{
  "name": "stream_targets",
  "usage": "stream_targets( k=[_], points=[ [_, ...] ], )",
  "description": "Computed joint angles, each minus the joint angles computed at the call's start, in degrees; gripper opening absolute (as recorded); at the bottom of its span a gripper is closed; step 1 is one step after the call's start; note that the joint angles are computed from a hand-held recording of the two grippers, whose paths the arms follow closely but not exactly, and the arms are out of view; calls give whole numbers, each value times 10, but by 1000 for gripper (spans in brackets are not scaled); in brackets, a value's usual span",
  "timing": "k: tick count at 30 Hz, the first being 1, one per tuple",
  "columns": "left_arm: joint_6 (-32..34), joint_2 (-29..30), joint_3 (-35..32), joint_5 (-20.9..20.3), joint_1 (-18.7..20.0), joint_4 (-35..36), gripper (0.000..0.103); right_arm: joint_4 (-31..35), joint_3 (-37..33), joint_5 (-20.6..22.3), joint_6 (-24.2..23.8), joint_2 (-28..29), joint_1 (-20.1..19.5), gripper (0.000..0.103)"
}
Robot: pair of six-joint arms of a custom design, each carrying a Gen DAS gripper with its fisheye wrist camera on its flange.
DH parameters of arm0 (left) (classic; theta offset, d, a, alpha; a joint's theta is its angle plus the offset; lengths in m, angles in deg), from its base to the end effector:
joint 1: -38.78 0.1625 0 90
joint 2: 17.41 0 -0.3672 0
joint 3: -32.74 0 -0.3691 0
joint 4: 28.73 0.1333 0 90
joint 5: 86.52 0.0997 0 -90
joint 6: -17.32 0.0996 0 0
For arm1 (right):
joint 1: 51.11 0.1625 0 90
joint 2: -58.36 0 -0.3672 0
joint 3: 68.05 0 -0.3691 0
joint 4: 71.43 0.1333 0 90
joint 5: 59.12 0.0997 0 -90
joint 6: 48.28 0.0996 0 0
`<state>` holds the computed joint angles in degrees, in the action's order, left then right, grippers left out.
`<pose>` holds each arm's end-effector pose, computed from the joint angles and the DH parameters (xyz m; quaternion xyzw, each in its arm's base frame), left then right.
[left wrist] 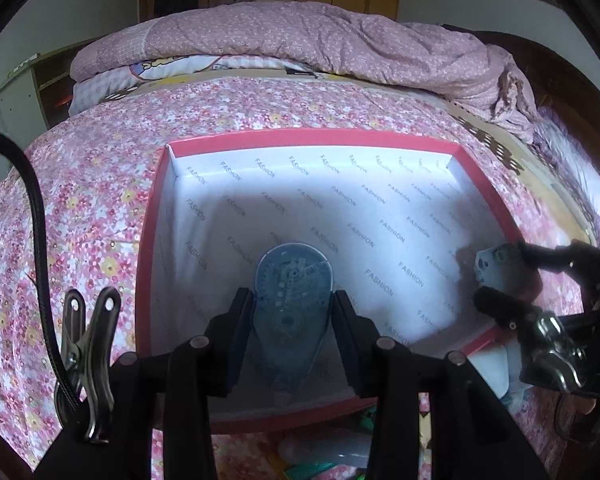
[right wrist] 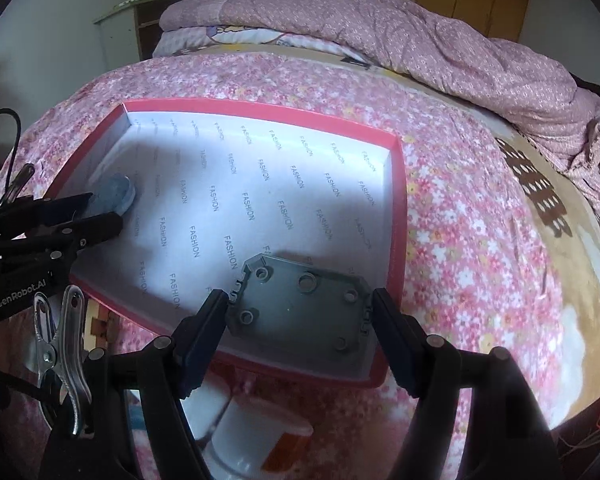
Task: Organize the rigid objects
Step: 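Carry both items into the pink tray and open the left tool to release the tape dispenser, then lower the grey plate into the tray and open the right tool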
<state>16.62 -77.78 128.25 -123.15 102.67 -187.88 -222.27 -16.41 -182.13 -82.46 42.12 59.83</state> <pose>-0.0723 -0.6319 0.2757 0.0598 0.8624 -0.3537 0.3572 0.3523 -0.6996 0.0188 0.3773 -0.8581 0.1778 0.2996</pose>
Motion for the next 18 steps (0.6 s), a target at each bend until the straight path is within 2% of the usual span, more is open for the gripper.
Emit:
stream_targets(
  k=[7,11,18],
  points=[
    [10,11,-4,18,-4,-11,43,-5,7,-6,14,-2,2,74],
    [3,10,-5,21,-5,-2,52,-16,10,-5,14,-2,2,74],
    [4,-1,12,32,-16,-18,56,-22,27,11,29,-13,0,74]
  ],
)
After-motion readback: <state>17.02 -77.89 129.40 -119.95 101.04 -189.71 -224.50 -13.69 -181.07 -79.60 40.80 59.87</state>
